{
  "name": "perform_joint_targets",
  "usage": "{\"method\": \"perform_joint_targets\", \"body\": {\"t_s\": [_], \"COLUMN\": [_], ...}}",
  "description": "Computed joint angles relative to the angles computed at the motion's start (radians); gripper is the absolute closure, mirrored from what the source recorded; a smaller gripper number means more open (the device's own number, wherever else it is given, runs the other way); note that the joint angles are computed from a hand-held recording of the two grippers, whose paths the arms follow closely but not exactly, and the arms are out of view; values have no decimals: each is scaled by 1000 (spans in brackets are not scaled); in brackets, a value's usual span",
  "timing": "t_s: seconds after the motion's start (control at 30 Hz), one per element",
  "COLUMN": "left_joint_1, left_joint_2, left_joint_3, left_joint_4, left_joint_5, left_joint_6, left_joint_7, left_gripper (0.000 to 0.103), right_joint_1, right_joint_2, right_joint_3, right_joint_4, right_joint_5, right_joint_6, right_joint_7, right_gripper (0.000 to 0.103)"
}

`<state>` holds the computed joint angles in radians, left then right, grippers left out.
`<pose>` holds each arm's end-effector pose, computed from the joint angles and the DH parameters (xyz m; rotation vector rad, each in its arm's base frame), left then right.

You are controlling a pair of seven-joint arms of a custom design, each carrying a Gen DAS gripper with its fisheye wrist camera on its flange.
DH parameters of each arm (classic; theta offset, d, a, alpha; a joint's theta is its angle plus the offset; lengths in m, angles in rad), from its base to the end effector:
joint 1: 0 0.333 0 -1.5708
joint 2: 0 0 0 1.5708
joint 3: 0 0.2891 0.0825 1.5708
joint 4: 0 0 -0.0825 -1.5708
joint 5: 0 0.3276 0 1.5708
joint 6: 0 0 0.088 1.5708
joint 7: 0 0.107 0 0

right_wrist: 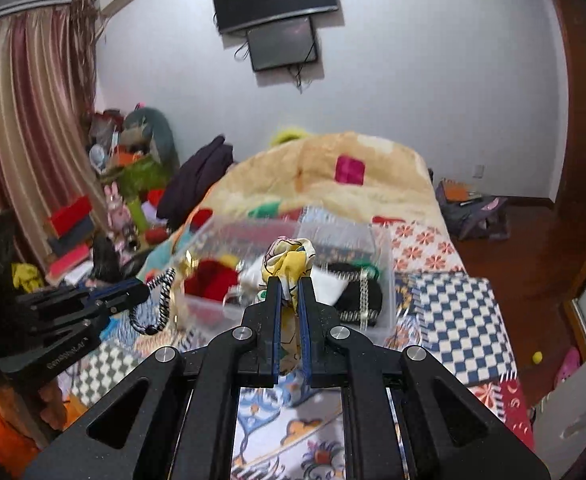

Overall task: Organize soft objects
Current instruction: 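Grasp the braided hair tie with the left gripper while the right grasps the floral scrunchie, drop both in box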

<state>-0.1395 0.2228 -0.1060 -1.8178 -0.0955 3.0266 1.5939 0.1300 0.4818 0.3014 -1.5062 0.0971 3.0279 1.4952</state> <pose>0.5961 -0.1354 0.5365 -1.5371 1.8132 -1.0596 0.6335 0.2301 0.5248 -1.7100 1.2564 -0.5433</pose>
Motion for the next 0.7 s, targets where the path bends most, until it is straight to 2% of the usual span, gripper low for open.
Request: {"method": "perform_joint_targets", "body": {"t_s": [0.13, 0.2, 0.3, 0.53, 0.7], "left_joint_1": [-48, -63, -60, -61, -58], "left_joint_2": [56, 94, 149, 271, 326], "left_joint_3": [60, 81, 82, 91, 78], "left_joint_4": [87, 144, 225, 387, 451], "left_joint_5": [81, 111, 123, 155, 163], "left_joint_6": [-20, -43, -84, -191, -243], "left_joint_7": [-74, -109, -129, -148, -133], "left_gripper": [98, 98, 98, 98, 98], "right_joint_1": [-9, 6, 47, 131, 155], "right_joint_2": [33, 50, 101, 268, 360], "right_joint_3": [17, 3, -36, -133, -184], "right_joint_4": [67, 98, 190, 457, 592], "right_joint_5": [9, -3, -35, -94, -107], "right_joint_6": [8, 7, -28, -198, -307], "right_joint_7": [-14, -7, 16, 69, 111], "right_gripper": [96, 96, 96, 96, 96]}}
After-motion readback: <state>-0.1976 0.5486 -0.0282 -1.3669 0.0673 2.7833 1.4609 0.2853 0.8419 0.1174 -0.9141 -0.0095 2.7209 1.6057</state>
